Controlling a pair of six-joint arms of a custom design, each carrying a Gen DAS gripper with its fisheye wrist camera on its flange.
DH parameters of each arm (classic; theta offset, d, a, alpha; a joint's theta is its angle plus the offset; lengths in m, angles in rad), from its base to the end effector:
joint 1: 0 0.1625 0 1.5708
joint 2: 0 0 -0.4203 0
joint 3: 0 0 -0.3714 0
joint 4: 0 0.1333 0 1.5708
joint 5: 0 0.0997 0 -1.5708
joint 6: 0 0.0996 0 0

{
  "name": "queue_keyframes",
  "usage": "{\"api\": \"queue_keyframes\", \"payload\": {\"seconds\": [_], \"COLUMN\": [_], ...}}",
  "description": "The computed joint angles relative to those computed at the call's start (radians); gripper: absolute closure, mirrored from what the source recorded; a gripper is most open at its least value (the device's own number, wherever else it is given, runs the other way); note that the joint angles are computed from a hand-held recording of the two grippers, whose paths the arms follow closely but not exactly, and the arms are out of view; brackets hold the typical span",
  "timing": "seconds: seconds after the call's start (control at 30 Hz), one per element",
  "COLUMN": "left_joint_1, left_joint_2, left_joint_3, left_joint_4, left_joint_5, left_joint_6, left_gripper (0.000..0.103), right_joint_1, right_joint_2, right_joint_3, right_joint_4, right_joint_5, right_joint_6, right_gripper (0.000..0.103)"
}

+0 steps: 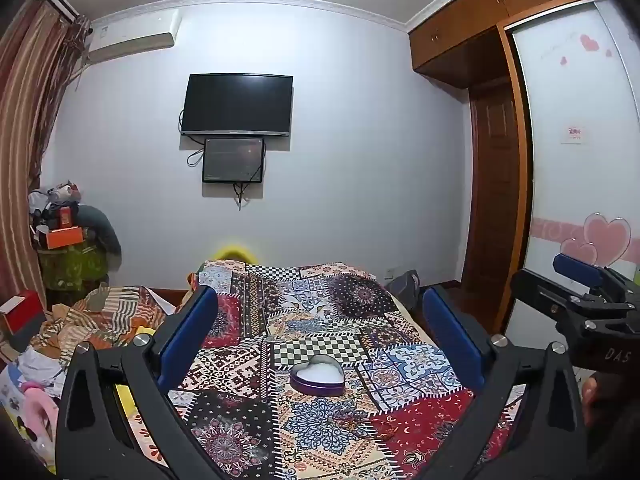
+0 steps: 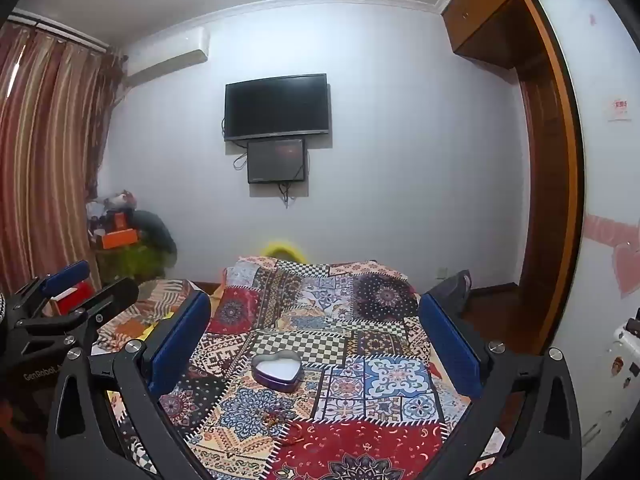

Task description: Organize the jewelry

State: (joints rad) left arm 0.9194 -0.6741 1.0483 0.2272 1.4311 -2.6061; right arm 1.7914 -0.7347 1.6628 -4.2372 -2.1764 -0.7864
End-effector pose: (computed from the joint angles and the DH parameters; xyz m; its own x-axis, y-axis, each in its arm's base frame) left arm -0.3068 -0.6451 0.1511 -0.5621 0.6674 -0.4885 0.7324 0.1272 -0.6689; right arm 0.2057 -0.5673 0.2589 -0.6793 0.3750 0.6309 -0.6290 0.1454 -0.7637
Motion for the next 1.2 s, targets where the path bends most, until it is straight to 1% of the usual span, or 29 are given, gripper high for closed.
{"api": "queue_keyframes", "payload": {"seconds": [0.17, 0.2, 0.4, 0.47, 0.57, 0.67, 0.87, 1.2], "left_joint_1": [0.004, -0.004, 0.006, 0.007, 0.011, 0.003, 0.007, 0.006], "left_joint_2": [0.008, 0.018, 0.037, 0.04, 0.029, 0.033, 0.038, 0.048], "left_joint_3": [-0.016, -0.021, -0.044, -0.049, -0.041, -0.04, -0.056, -0.072], "left_joint_4": [0.013, 0.022, 0.032, 0.034, 0.038, 0.035, 0.057, 0.068], "left_joint_5": [-0.009, -0.008, -0.005, -0.006, 0.002, -0.01, -0.008, -0.024], "left_joint_6": [-0.003, -0.006, -0.005, -0.003, -0.002, -0.002, -0.01, -0.017], "left_gripper": [0.0, 0.0, 0.0, 0.0, 0.0, 0.0, 0.0, 0.0], "right_joint_1": [0.002, 0.003, 0.008, 0.003, -0.001, -0.003, -0.004, -0.002], "right_joint_2": [-0.006, -0.007, 0.02, 0.011, 0.007, 0.008, 0.007, 0.006], "right_joint_3": [0.001, 0.001, -0.011, -0.011, -0.006, -0.005, -0.002, -0.001], "right_joint_4": [0.012, 0.011, -0.007, 0.016, 0.019, 0.021, 0.022, 0.024], "right_joint_5": [0.0, -0.001, -0.001, -0.002, 0.001, 0.002, 0.003, 0.002], "right_joint_6": [0.004, 0.003, -0.01, 0.004, 0.009, 0.009, 0.012, 0.011], "right_gripper": [0.0, 0.0, 0.0, 0.0, 0.0, 0.0, 0.0, 0.0]}}
